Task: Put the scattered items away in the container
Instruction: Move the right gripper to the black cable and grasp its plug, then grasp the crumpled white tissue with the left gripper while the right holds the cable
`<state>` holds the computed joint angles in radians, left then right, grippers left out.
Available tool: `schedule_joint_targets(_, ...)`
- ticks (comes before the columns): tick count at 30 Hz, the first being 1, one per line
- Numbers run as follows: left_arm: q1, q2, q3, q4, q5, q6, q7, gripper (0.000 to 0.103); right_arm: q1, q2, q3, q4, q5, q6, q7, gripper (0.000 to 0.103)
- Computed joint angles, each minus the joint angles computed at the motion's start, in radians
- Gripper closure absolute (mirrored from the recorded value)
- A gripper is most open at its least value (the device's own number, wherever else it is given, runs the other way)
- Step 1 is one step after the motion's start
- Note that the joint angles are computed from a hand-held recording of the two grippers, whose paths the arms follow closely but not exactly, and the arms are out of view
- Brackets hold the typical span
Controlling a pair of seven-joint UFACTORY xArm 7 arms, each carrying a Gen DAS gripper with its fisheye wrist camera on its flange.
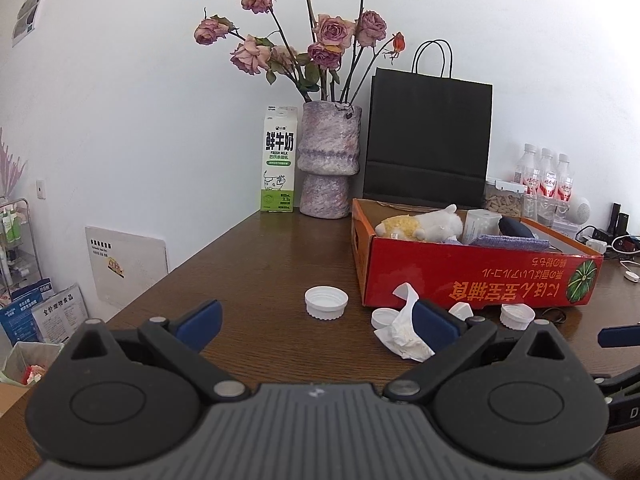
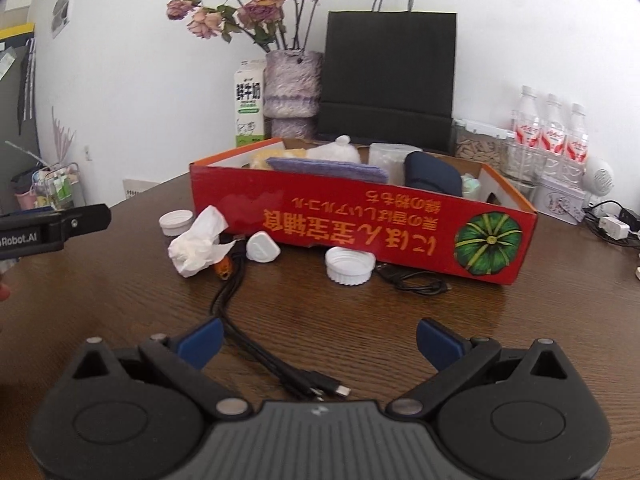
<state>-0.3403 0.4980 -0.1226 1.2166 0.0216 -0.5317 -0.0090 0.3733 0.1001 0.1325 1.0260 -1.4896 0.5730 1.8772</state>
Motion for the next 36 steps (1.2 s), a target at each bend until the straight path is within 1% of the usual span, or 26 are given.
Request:
schedule_joint_targets(1, 0.013, -0.001, -0.007, -0.003, 0.013, -0.002, -0.009, 0.0, -0.005, 0.019, -0.001, 0.02, 0.027, -0.026, -0.043, 0.0)
schedule_joint_targets(4, 0.07, -0.003, -0.039, -0.009, 0.075, -0.001, -0.059, 0.0, 0.004, 0.069, -0.006, 0.073, 0.115, -0.029, -0.167, 0.002)
schedule_joint_targets(6, 0.091, -0.004, -0.049, -0.007, 0.097, 0.013, -0.091, 0.0, 0.013, 0.092, -0.016, 0.098, 0.154, -0.039, -0.224, 0.007)
schedule_joint_targets(7, 0.094, -0.006, -0.049, -0.004, 0.1, 0.026, -0.102, 0.0, 0.019, 0.095, -0.025, 0.103, 0.156, -0.049, -0.224, 0.01)
schedule_joint_targets(9, 0.098, -0.006, -0.049, -0.001, 0.106, 0.038, -0.117, 0.0, 0.018, 0.101, -0.04, 0.111, 0.163, -0.094, -0.227, 0.023)
schedule_joint_targets(11, 0.101, -0.007, -0.05, 0.0, 0.12, 0.041, -0.125, 0.0, 0.012, 0.111, -0.052, 0.123, 0.197, -0.136, -0.246, 0.026)
schedule_joint_targets(14, 0.099, -0.007, -0.046, 0.0, 0.133, 0.041, -0.124, 0.0, 0.016, 0.127, -0.063, 0.149, 0.275, -0.134, -0.318, 0.027)
schedule_joint_targets(15, 0.102, -0.006, -0.048, 0.002, 0.139, 0.044, -0.127, 0.0, 0.018, 0.131, -0.068, 0.155, 0.296, -0.135, -0.338, 0.03)
schedule_joint_targets(16, 0.105, -0.006, -0.051, 0.003, 0.144, 0.047, -0.131, 0.0, 0.023, 0.134, -0.074, 0.16, 0.305, -0.137, -0.347, 0.035)
schedule_joint_targets(17, 0.108, -0.005, -0.053, 0.006, 0.146, 0.052, -0.136, 0.0, 0.028, 0.133, -0.08, 0.16, 0.306, -0.142, -0.351, 0.047)
schedule_joint_targets(18, 0.112, -0.004, -0.057, 0.008, 0.15, 0.058, -0.142, 0.0, 0.03, 0.131, -0.084, 0.16, 0.309, -0.154, -0.36, 0.067)
schedule_joint_targets(19, 0.118, -0.004, -0.061, 0.009, 0.154, 0.063, -0.15, 0.0, 0.029, 0.128, -0.086, 0.157, 0.317, -0.172, -0.374, 0.079)
schedule_joint_targets(20, 0.12, -0.004, -0.063, 0.01, 0.156, 0.067, -0.155, 0.0, 0.027, 0.125, -0.084, 0.154, 0.34, -0.183, -0.398, 0.093)
schedule_joint_targets(22, 0.124, -0.003, -0.064, 0.011, 0.158, 0.07, -0.164, 0.0, 0.036, 0.113, -0.087, 0.141, 0.356, -0.18, -0.411, 0.097)
schedule_joint_targets(24, 0.126, -0.002, -0.064, 0.011, 0.16, 0.067, -0.17, 0.0, 0.044, 0.092, -0.097, 0.114, 0.323, -0.191, -0.354, 0.099)
schedule_joint_targets(28, 0.116, -0.006, -0.053, 0.009, 0.156, 0.071, -0.166, 0.0, 0.033, 0.035, -0.097, 0.054, 0.184, -0.23, -0.166, 0.099)
schedule_joint_targets(32, 0.105, -0.008, -0.044, 0.01, 0.142, 0.078, -0.157, 0.0, -0.003, -0.026, -0.067, 0.012, 0.028, -0.236, 0.024, 0.099)
schedule_joint_targets(36, 0.095, -0.009, -0.036, 0.014, 0.123, 0.092, -0.148, 0.0, -0.037, -0.076, -0.026, -0.012, -0.069, -0.205, 0.126, 0.099)
